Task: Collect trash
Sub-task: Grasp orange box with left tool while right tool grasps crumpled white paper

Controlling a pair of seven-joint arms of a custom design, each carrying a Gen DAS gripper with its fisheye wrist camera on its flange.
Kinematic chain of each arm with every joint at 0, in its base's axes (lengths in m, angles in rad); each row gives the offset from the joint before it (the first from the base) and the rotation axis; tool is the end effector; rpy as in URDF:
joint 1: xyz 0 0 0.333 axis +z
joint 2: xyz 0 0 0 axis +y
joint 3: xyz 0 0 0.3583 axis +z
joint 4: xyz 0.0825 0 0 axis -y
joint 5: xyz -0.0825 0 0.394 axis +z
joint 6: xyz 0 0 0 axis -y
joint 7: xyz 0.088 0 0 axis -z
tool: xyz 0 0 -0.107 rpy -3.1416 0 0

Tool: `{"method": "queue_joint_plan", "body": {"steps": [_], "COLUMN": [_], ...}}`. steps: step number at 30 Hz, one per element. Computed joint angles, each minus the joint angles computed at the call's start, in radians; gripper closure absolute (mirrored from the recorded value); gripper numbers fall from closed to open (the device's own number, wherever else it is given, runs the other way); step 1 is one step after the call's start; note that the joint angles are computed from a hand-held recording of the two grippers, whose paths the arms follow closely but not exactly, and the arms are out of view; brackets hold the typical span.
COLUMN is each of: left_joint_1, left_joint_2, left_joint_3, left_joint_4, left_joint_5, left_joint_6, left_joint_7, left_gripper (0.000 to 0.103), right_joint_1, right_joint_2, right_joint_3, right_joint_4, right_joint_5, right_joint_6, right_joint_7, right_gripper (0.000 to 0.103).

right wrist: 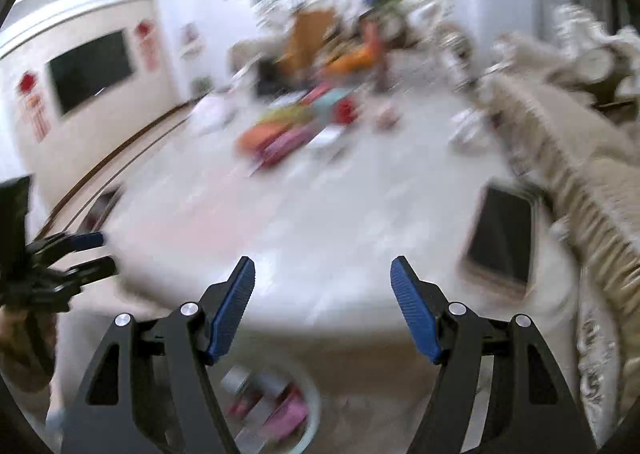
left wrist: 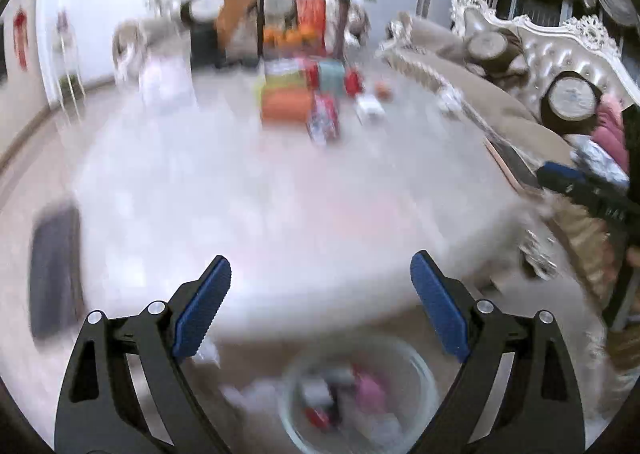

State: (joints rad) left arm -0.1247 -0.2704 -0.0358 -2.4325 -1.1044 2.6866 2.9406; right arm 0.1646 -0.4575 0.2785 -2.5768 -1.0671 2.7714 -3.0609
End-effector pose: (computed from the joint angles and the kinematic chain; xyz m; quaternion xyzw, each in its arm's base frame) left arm 0.4751 -0.0488 0.4862 -0.4114 0.8155 -0.3752 0.1579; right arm 0.3616 0.2228 0.4928 -0.5355 0.7173 -0.3007 0.3291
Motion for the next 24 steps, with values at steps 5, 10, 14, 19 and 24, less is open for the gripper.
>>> {"method": "queue_joint_plan", "body": {"steps": [5,10,14,19,24], "left_joint_1": [0.017,0.012,-0.040,0.031,0.028], "left_joint_2": [0.276,0.501,0.616,0.692,0.728], "left_joint_3": [-0.068,-0.119,-0.089,-0.163,-0.167], "left_joint_4": [0.299,0.560,0.694,0.807,0.842], "left_joint_5": [0.184,0.473,0.716,0.697,0.744], "left_joint_6": [0.055,0.069,0.051,-0.059,-0.093], "left_joint_7": [-0.279,-0.558,-0.746,-0.777,-0.813], "left_gripper": [0.014,0.014,0.014,0.014,0.014], "right_joint_1": [-0.089,-0.104,-0.111,-0.111,-0.099], "right_joint_2": [0.100,0.220,0.289,0.368,0.436], "right_joint_3": [-0.073,-0.167,-0.232,-0.266,-0.289], "right_joint_4": [0.102,0.201,0.254,0.314,0.362], "right_joint_5": [-0.056,-0.057,0.022,0.158,0.266], "right_joint_6": [-0.058,-0.067,-0.045,-0.076,-0.101], "right_joint_7": [-0.036,-0.118,-0.230,-0.380,-0.451], "right_gripper": [0.036,0.036,0.036,0.036,0.036]}}
